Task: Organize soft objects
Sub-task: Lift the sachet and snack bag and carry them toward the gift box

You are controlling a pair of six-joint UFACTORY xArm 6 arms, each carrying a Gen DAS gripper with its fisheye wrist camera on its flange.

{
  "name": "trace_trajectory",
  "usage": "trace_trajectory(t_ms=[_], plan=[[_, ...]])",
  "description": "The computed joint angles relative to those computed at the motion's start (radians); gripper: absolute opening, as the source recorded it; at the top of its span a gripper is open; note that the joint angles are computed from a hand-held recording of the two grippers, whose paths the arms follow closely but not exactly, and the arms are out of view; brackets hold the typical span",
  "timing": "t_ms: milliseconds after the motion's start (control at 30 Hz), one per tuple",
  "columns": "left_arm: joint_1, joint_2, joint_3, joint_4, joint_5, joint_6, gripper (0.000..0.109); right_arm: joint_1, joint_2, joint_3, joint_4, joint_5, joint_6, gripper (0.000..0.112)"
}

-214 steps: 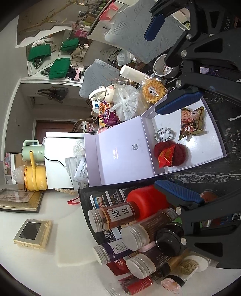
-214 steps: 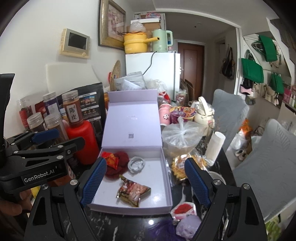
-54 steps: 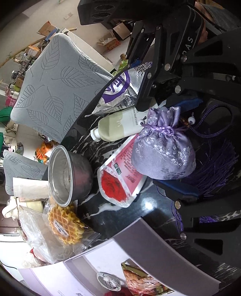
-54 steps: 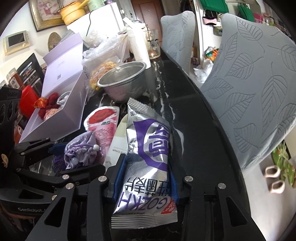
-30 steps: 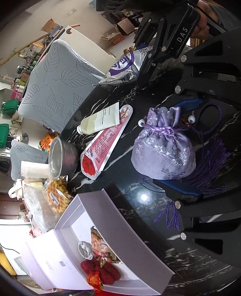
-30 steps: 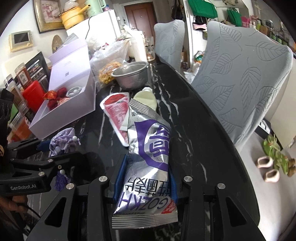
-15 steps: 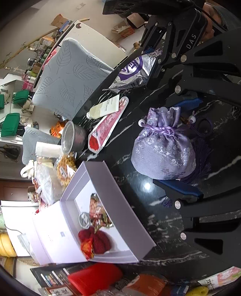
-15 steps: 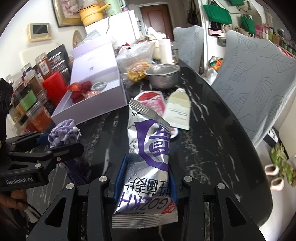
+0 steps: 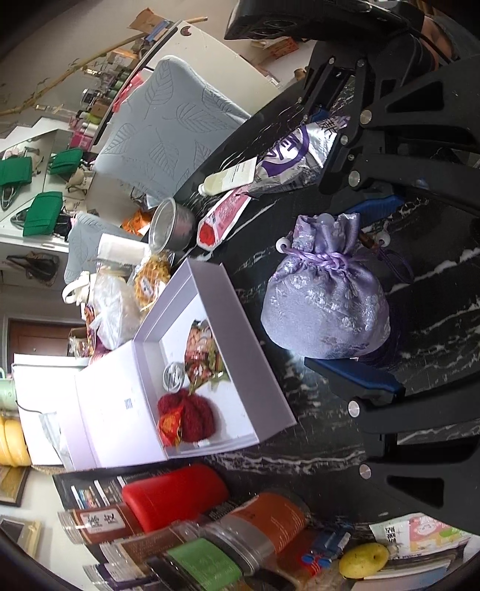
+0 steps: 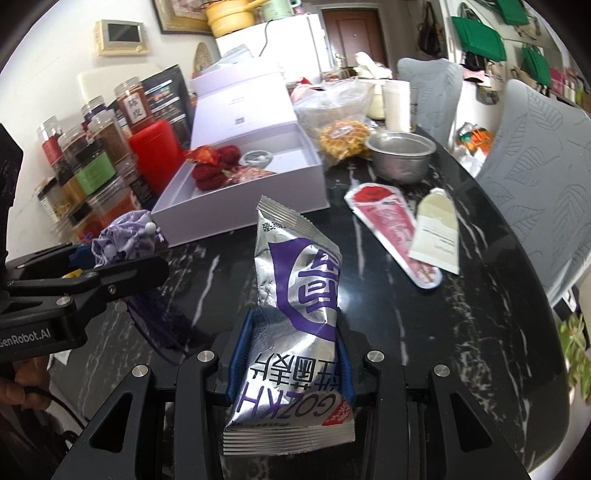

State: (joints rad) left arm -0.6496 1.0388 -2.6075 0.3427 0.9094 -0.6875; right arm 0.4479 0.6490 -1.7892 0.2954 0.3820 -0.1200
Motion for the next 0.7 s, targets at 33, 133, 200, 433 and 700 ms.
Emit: trace_trajectory(t_ms=[33, 133, 200, 433, 700], plan=[[0.004, -0.040, 0.068, 0.011, -0.027, -0.017, 0.064, 0.005, 0.006, -0.010, 0.016, 0.006, -0.017, 0.039], [0.014, -0.126, 0.209, 0.043, -0.075, -0.057, 0.064, 0.019, 0.032, -0.056, 0.054, 0.028, -0.050, 0.039], [0.021, -0.165, 0.271, 0.063, -0.096, -0.082, 0.064, 0.027, 0.048, -0.083, 0.056, 0.039, -0.056, 0.039], [0.052, -0.243, 0.394, 0.094, -0.146, -0.127, 0.064, 0.051, 0.119, -0.219, 0.059, 0.106, -0.073, 0.039], [0.088, -0.290, 0.455, 0.122, -0.184, -0.157, 0.064, 0.068, 0.230, -0.436, 0.053, 0.196, -0.073, 0.039]])
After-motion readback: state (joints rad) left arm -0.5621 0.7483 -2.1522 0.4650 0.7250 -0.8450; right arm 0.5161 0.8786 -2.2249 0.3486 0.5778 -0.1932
